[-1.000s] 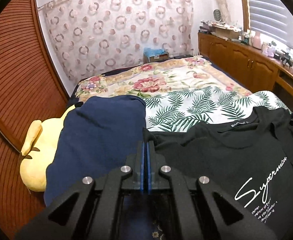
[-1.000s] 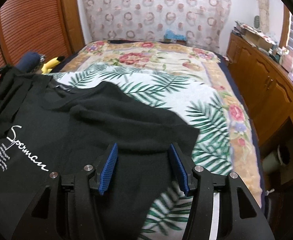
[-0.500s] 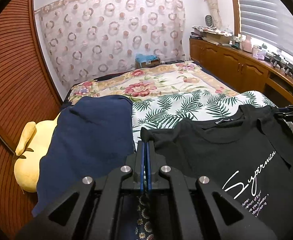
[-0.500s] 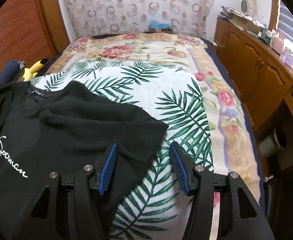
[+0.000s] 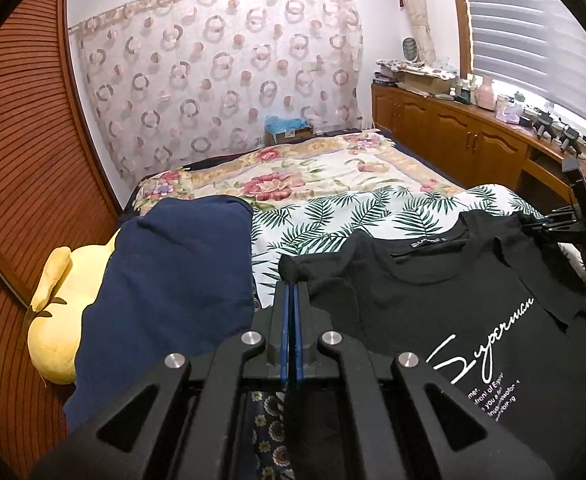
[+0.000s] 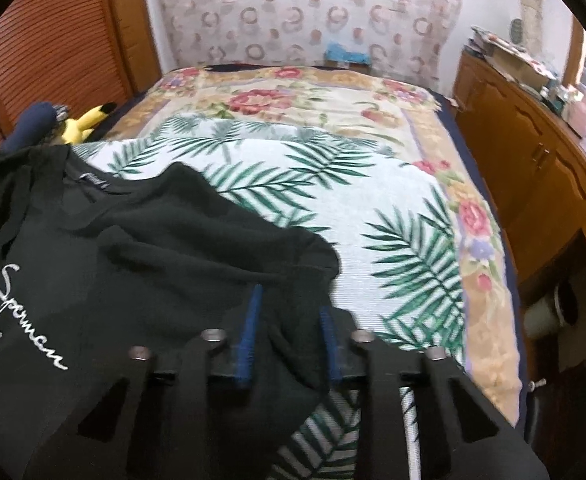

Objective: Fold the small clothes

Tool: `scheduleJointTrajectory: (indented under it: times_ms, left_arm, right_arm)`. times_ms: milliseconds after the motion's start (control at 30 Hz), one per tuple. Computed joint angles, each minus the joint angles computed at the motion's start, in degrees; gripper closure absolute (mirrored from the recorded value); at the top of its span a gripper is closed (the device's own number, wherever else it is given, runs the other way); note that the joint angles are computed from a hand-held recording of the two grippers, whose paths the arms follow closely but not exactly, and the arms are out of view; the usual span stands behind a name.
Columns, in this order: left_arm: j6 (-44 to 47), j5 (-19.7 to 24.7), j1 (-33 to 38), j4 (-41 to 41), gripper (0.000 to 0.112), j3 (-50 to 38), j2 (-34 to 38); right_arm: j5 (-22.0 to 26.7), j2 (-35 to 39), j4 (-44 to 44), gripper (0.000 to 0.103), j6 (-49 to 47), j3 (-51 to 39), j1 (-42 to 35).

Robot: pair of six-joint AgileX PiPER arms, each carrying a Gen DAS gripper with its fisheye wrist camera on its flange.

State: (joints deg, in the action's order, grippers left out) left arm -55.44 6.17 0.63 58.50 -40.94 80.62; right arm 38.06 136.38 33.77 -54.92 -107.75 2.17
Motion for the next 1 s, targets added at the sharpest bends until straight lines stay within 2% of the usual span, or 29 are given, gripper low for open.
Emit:
scheduleJointTrajectory:
  times_ms: [67, 200, 333, 400, 667, 733, 900, 1000]
  left_arm:
    - [-0.5, 0.2, -0.5, 0.4, 0.112, 0.9, -1.2]
    - [-4.2, 1.2, -2.1, 3.4, 0.112, 3.0, -3.9]
    - [-7.7, 3.2, -5.2, 5.9, 0.112, 5.8, -7.5]
    - [-9.4, 4.6, -6.9, 7.4, 0.112, 7.1, -9.0]
    - [-15.9, 9.7, -15.1, 9.0, 0.112, 15.0, -19.6]
    - [-18.3, 9.0, -15.8, 10.1, 0.112, 17.4, -21.8]
    - [-30.6, 8.2, -17.0, 20.0, 0.112, 22.7, -23.7]
    - [-35.3, 10.2, -19.9, 22.1, 0.112, 25.3, -26.1]
  right_arm:
    - [-2.4, -1.8, 1.9, 0.096, -2.9, 3.2, 0.5]
    - [-6.5, -8.6, 16.6, 0.098, -17.7, 13.8, 0.0]
    - [-7.7, -15.5, 29.8, 0.098, -30.8, 22.6, -0.3]
    - [-6.6, -18.5, 33.9, 0.098, -34.6, 25.9, -0.7]
    - [-4.6, -29.2, 42.7, 0.098, -46.4, 40.5, -2.1]
    - [-3.7, -31.2, 44.8, 0.098, -49.5, 43.9, -3.0]
    - [-3.5, -33.9, 47.7, 0.098, -54.5, 50.2, -4.4]
    - [-2.3, -34.7, 48.7, 0.098, -56.5, 52.7, -6.1]
